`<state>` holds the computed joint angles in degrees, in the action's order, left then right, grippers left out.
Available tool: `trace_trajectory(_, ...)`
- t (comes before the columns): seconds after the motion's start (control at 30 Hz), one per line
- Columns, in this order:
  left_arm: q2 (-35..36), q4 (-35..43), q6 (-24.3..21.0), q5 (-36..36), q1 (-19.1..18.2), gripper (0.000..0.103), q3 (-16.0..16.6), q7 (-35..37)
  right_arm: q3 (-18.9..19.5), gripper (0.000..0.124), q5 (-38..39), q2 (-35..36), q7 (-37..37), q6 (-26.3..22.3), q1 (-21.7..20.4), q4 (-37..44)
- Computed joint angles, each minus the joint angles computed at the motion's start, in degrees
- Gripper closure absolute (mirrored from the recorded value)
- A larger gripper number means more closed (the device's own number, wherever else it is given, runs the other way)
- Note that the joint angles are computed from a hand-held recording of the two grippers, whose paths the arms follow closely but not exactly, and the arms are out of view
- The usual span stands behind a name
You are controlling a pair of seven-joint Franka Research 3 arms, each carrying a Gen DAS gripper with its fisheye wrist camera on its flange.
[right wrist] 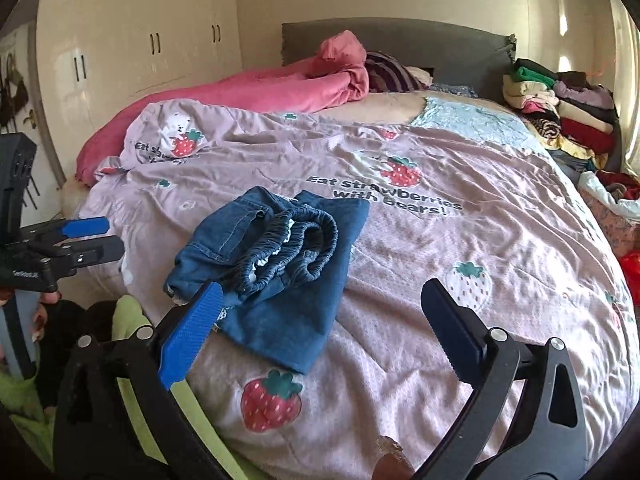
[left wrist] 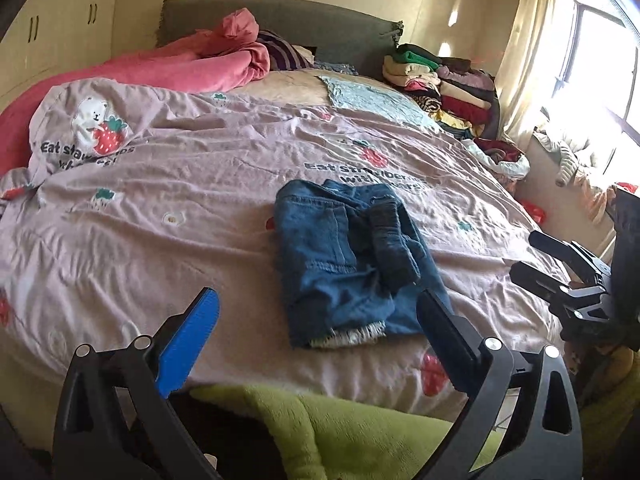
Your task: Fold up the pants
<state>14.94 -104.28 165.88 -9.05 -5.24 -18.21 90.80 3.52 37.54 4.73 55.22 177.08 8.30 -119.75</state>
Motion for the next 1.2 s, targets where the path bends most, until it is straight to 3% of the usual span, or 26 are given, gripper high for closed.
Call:
trace_trajectory(0.1, -1.31, -2.21, 1.19, -1.85, 0.52, 0.005, -0.81, 0.49, 0.27, 0.03, 1.12, -0.7, -0.88, -1.16, -0.03, -0.54)
trace_trajectory(0.23, -2.08, -3.9, 1.34, -1.61, -0.16, 0.005, -0.32, -0.7, -0.87, 0.03, -2.81, -1.7, 2.68, -1.57, 1.08, -2.36)
trace_trajectory(0.5, -0.67, -3.58, -2.65, 6.84, -3.7, 0.004, 4.02, -9.66, -3.83, 0.03, -18.47, -0.24, 19.47, -3.21, 2.51, -3.88)
trace_trajectory(0.6, -0.13, -3.06, -3.74, 9.47, -4.11, 0.004, 4.42, -11.77, -4.05, 0.03, -21.11, 0.57, 23.23, -4.2, 2.32, -3.57)
trace_trajectory(1.2, -0.91, -3.79, -2.66, 12.15, -3.22, 0.005, 4.13, -15.34, -3.59, 0.03, -23.83, -0.18, 25.61, -3.16, 1.3, -3.53)
